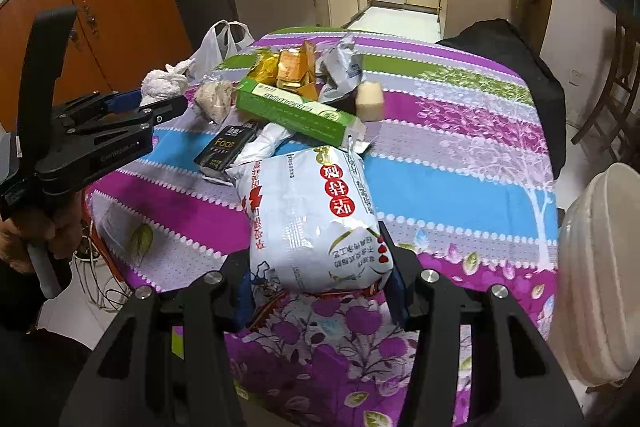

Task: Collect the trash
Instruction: 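Carry the snack bag and tissue over the white bucket with both grippers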

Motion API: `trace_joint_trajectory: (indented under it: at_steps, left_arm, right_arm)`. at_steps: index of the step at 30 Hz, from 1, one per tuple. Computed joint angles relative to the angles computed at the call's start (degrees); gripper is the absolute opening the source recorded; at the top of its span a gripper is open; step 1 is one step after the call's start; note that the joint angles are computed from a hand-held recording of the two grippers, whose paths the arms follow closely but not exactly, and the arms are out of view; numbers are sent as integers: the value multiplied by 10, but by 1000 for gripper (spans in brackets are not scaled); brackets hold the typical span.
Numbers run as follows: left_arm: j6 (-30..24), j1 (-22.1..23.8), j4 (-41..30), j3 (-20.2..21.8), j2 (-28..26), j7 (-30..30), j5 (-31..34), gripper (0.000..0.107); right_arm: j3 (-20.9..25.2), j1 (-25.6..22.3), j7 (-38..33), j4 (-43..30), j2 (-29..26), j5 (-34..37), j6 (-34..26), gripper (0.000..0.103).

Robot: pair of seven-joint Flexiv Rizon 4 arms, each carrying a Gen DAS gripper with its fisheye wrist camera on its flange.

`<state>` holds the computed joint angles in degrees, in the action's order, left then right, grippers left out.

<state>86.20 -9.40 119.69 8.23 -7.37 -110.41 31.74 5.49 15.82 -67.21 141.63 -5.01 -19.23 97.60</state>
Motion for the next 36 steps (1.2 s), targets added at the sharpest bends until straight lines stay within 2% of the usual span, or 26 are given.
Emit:
trace_joint_trajectory:
  at_steps: [3, 7, 12, 17, 21, 27, 32, 36]
  left_arm:
    - [2, -2, -9, -7, -7, 10, -6, 44]
    - [2, -12, -29, -16, -22, 30, -24, 44]
    - [7, -36, -65, -29, -46, 75, -59, 44]
    - [11, -72, -108, -39, -72, 130, -92, 44]
    - [10, -81, -144, -84, -98, 208, -152, 44]
    - [-5, -118, -218, -125, -150, 294, -216, 44]
    - [-23, -184, -294, -113, -202, 330, -234, 44]
    - [-51, -218, -365, -123, -251, 364, -253, 44]
  right_arm:
    - [28, -27, -25, -15, 6, 31, -22, 49]
    - [69, -59, -92, -50, 15, 124, -65, 49]
    - [57, -61, -157, -90, 47, 210, -137, 49]
    - [22, -74, -155, -99, 83, 196, -175, 49]
    - [1, -97, -143, -105, 108, 173, -211, 49]
    - [-29, -152, -118, -114, 137, 140, -273, 50]
    - [-48, -196, -105, -112, 154, 126, -303, 50]
    - [-57, -234, -89, -107, 155, 97, -316, 50]
